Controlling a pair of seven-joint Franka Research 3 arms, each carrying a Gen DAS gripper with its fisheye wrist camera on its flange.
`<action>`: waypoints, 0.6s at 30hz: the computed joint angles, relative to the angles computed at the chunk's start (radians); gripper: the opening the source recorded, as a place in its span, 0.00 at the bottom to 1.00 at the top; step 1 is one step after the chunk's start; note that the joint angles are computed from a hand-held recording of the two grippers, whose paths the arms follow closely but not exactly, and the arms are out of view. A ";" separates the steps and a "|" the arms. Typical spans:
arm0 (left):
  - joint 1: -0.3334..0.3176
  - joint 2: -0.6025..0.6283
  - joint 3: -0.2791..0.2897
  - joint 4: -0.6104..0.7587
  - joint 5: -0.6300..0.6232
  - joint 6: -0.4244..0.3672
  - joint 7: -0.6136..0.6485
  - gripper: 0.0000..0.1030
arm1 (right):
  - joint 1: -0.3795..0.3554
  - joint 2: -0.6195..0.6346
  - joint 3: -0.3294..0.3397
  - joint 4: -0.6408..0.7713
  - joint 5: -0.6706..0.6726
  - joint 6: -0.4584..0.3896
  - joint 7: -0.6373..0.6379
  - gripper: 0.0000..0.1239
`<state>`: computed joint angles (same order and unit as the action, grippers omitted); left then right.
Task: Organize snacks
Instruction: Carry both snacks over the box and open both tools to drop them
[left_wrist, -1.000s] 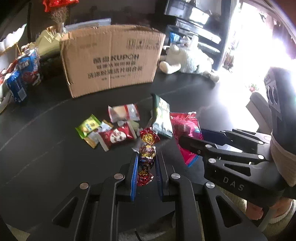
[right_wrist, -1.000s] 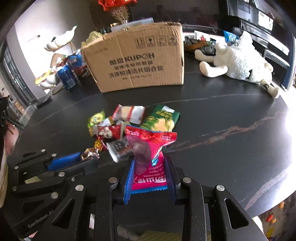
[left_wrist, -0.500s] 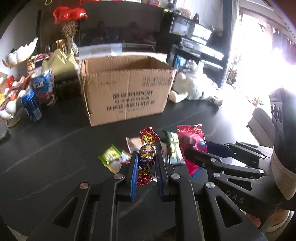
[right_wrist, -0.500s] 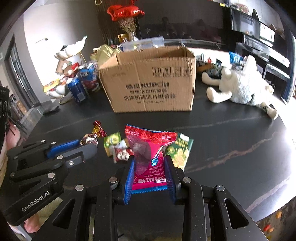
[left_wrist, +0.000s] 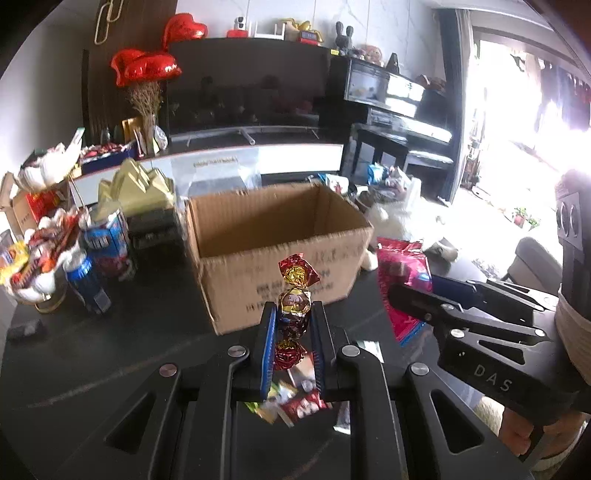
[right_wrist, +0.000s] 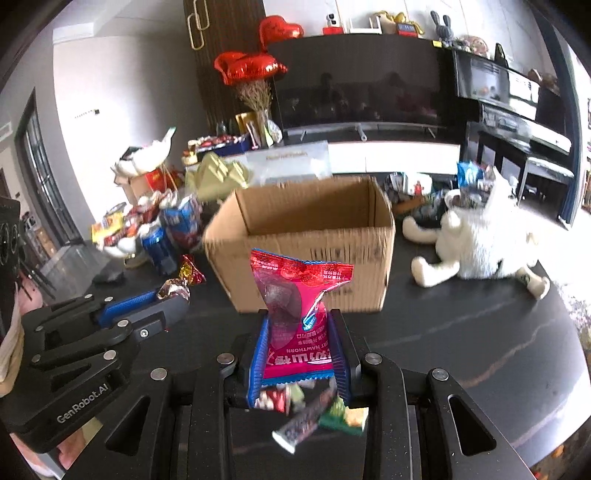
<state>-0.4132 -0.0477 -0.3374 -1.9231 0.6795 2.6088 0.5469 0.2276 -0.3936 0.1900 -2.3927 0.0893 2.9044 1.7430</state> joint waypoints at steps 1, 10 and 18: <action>0.001 0.009 0.004 0.016 -0.014 -0.002 0.022 0.18 | -0.006 0.013 0.003 0.018 -0.007 0.002 0.001 0.26; 0.008 0.103 0.034 0.167 -0.083 -0.058 0.152 0.18 | -0.045 0.146 0.010 0.194 -0.104 -0.038 0.051 0.26; 0.011 0.213 0.069 0.305 -0.148 -0.077 0.250 0.18 | 0.005 0.291 -0.050 0.369 -0.134 -0.103 0.038 0.26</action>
